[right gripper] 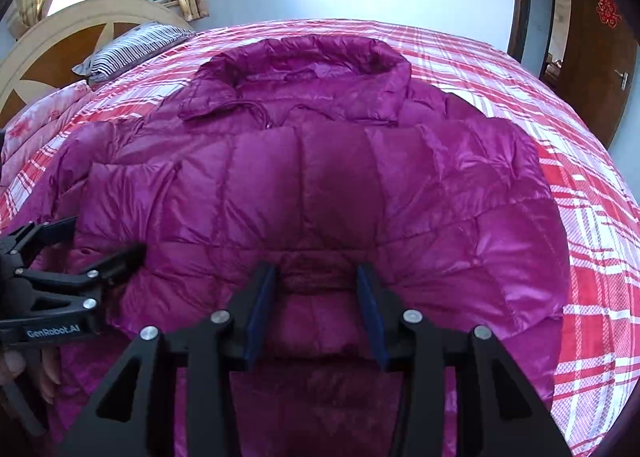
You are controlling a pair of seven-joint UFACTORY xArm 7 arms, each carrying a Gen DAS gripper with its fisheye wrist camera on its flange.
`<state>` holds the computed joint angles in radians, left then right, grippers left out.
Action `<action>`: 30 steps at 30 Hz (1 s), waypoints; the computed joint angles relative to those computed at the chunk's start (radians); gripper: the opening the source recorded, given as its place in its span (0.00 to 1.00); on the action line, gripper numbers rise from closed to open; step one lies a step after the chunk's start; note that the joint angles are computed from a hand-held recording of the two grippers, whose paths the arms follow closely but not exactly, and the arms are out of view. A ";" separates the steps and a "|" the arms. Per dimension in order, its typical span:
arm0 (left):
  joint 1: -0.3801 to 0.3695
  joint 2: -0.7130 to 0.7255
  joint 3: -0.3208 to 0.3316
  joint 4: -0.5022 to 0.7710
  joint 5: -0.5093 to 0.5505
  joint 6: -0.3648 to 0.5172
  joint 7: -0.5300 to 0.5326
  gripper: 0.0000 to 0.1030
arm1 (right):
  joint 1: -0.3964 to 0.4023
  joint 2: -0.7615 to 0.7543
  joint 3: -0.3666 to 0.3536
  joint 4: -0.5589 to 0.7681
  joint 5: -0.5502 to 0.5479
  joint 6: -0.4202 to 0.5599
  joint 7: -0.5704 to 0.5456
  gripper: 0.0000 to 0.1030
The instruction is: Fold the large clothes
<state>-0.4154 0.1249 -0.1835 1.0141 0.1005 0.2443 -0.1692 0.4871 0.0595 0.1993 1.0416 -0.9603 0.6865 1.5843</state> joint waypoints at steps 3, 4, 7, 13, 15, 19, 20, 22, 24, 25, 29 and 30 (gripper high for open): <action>0.043 -0.109 -0.018 -0.098 -0.130 -0.026 0.152 0.99 | 0.004 -0.002 0.003 -0.003 -0.010 0.009 0.009 0.45; 0.038 -0.163 0.006 -0.142 -0.164 -0.040 0.194 0.99 | 0.005 -0.001 0.003 -0.002 -0.013 0.010 0.011 0.45; 0.124 -0.310 0.024 -0.256 -0.059 -0.080 0.156 0.99 | 0.008 0.001 0.004 0.001 -0.018 0.017 0.015 0.46; 0.530 -0.484 -0.058 -0.400 0.268 -0.133 -0.040 0.99 | 0.008 -0.001 0.004 -0.003 -0.024 0.014 0.021 0.46; 0.579 -0.487 -0.032 -0.413 0.280 -0.114 -0.057 0.99 | 0.009 0.000 0.005 -0.001 -0.028 0.018 0.024 0.46; 0.393 -0.467 0.198 -0.447 0.059 -0.073 0.096 0.99 | 0.011 0.000 0.005 -0.001 -0.032 0.023 0.025 0.46; 0.333 -0.461 0.249 -0.455 -0.021 -0.073 0.148 0.99 | 0.012 0.001 0.006 0.000 -0.033 0.026 0.026 0.46; 0.278 -0.443 0.285 -0.462 -0.117 -0.083 0.206 0.87 | 0.013 0.000 0.007 0.001 -0.035 0.032 0.027 0.47; 0.277 -0.427 0.264 -0.456 -0.160 -0.072 0.223 0.64 | 0.015 0.000 0.008 0.001 -0.036 0.041 0.027 0.47; 0.329 -0.428 0.211 -0.462 -0.127 -0.088 0.189 0.58 | 0.016 0.000 0.008 0.002 -0.036 0.045 0.028 0.48; 0.318 -0.431 0.225 -0.451 -0.156 -0.108 0.204 0.22 | 0.018 0.000 0.009 0.002 -0.038 0.055 0.031 0.50; 0.319 -0.444 0.235 -0.446 -0.163 -0.096 0.212 0.19 | 0.018 -0.001 0.010 0.001 -0.039 0.057 0.033 0.50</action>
